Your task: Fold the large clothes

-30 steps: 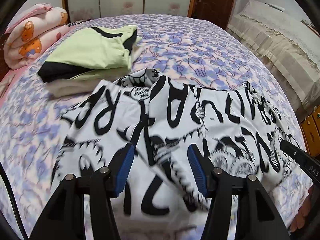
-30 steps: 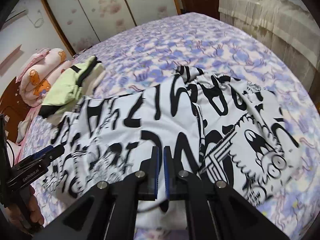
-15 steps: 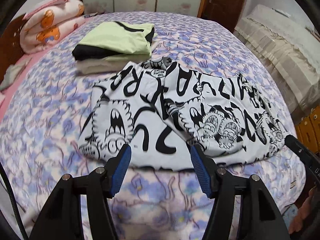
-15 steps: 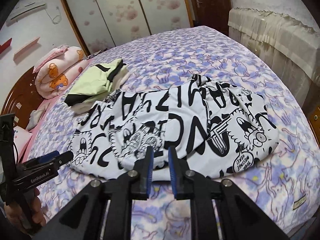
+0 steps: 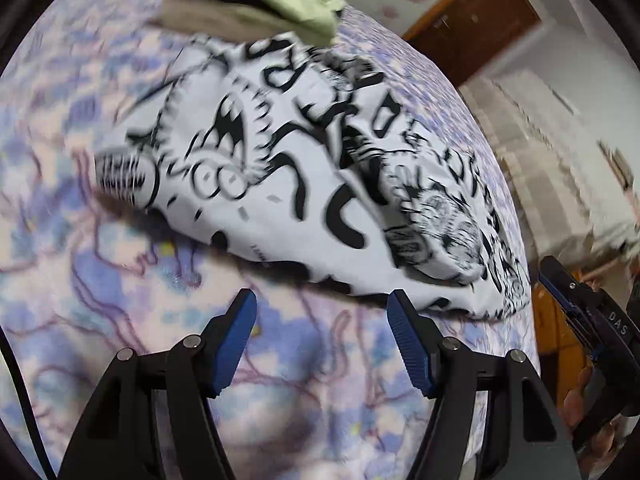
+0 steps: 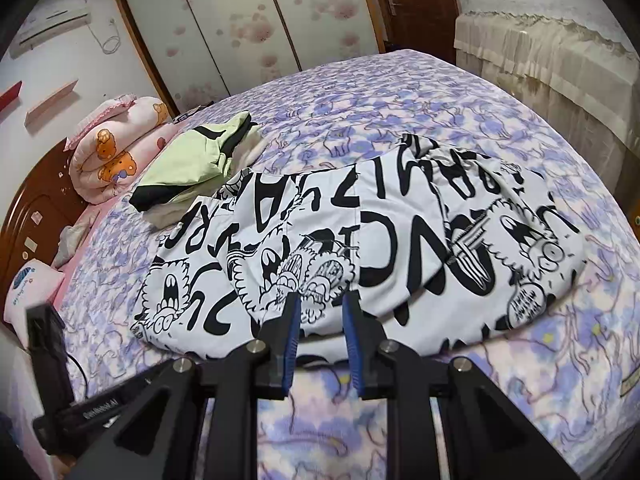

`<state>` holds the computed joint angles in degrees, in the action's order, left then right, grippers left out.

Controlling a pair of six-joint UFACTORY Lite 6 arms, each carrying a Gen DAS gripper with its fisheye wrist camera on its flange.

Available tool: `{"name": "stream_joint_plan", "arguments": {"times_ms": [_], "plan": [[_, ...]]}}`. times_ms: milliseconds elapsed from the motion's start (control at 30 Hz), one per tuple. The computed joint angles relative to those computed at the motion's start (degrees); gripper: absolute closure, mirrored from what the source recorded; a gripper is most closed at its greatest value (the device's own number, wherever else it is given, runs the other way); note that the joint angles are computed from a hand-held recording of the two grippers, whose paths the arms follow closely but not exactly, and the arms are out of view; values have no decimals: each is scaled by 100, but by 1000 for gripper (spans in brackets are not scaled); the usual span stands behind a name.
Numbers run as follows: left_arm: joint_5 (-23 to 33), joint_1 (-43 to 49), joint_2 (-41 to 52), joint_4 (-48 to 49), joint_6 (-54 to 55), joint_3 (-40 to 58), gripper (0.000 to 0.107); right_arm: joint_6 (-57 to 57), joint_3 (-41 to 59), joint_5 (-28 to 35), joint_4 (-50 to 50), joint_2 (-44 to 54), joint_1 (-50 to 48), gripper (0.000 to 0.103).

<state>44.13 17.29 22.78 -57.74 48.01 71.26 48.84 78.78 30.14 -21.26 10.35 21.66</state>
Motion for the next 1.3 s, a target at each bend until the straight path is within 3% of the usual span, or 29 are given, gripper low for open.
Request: {"name": "stream_joint_plan", "arguments": {"times_ms": [267,467,667,767,800,933,1167,1300], "plan": [[-203,144,1163,-1671,1222,421,40,-199,600,-396,-28,957,-146,82],[-289,12,2082,-2006,1115,1494,30,-551,1339,-515,40,1787,-332,82],[-758,-225,2510,-1854,472,2352,29,-813,2651,-319,-147,2932,-411,82],[-1177,-291,2342,-1968,389,2237,52,-1130,3540,6,-85,3722,-418,82],[-1445,-342,2185,-1920,365,2085,67,-1203,3804,145,-62,3964,-423,82],[-2458,-696,1453,-2063,909,1415,89,-1375,3903,146,-114,4385,-420,82],[-3512,-1473,230,-3103,2473,761,96,-1908,3071,-460,474,4024,-581,82],[-3838,-1983,-30,-1688,1344,976,97,-3058,3168,-396,1699,4038,-812,81]]}}
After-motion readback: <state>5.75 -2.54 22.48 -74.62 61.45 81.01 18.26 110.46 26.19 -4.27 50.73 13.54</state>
